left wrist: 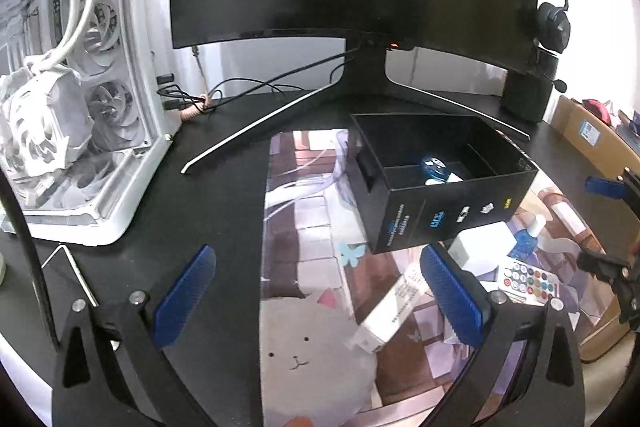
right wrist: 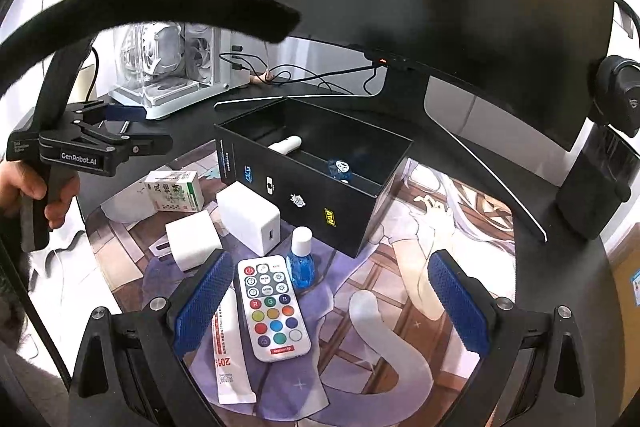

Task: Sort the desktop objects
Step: 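Withdraw both tools from the black box back toward the remaining items, then grasp the larger blue bottle with the right tool while the left grasps the white medicine box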

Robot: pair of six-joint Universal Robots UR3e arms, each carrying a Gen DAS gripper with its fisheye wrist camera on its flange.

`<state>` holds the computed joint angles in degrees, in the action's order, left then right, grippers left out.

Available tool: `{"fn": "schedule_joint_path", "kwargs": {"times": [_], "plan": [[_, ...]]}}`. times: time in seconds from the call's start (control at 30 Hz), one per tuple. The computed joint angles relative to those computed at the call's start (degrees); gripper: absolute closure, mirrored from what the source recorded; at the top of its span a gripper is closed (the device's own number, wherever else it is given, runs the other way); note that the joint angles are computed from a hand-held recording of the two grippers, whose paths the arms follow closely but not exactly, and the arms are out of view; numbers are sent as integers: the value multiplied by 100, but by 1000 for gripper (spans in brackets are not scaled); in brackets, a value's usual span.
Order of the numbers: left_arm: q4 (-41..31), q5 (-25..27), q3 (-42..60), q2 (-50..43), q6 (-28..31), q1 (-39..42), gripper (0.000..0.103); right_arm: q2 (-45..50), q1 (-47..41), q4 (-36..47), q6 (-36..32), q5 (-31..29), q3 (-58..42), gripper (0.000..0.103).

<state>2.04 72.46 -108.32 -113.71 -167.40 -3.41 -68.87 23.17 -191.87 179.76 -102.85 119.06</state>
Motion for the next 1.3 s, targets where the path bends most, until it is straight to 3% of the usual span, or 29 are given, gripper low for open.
{"fn": "schedule_joint_path", "kwargs": {"times": [0.27, 0.6, 0.77, 1.03, 1.3], "plan": [[-181, -200, -33, 85, 65, 125, 0, -347, -32, 81, -292, 619, 323, 4], [-253, -113, 34, -9, 172, 97, 0, 248, 437, 476, -628, 18, -137, 4], [-273, -90, 76, -75, 204, 101, 0, 168, 227, 444, -704, 536, 47, 4], [-363, -113, 110, -104, 248, 90, 0, 222, 175, 382, -561, 520, 126, 4], [-554, -252, 114, -56, 339, 126, 0, 114, -199, 242, -344, 1151, 401, 4]]}}
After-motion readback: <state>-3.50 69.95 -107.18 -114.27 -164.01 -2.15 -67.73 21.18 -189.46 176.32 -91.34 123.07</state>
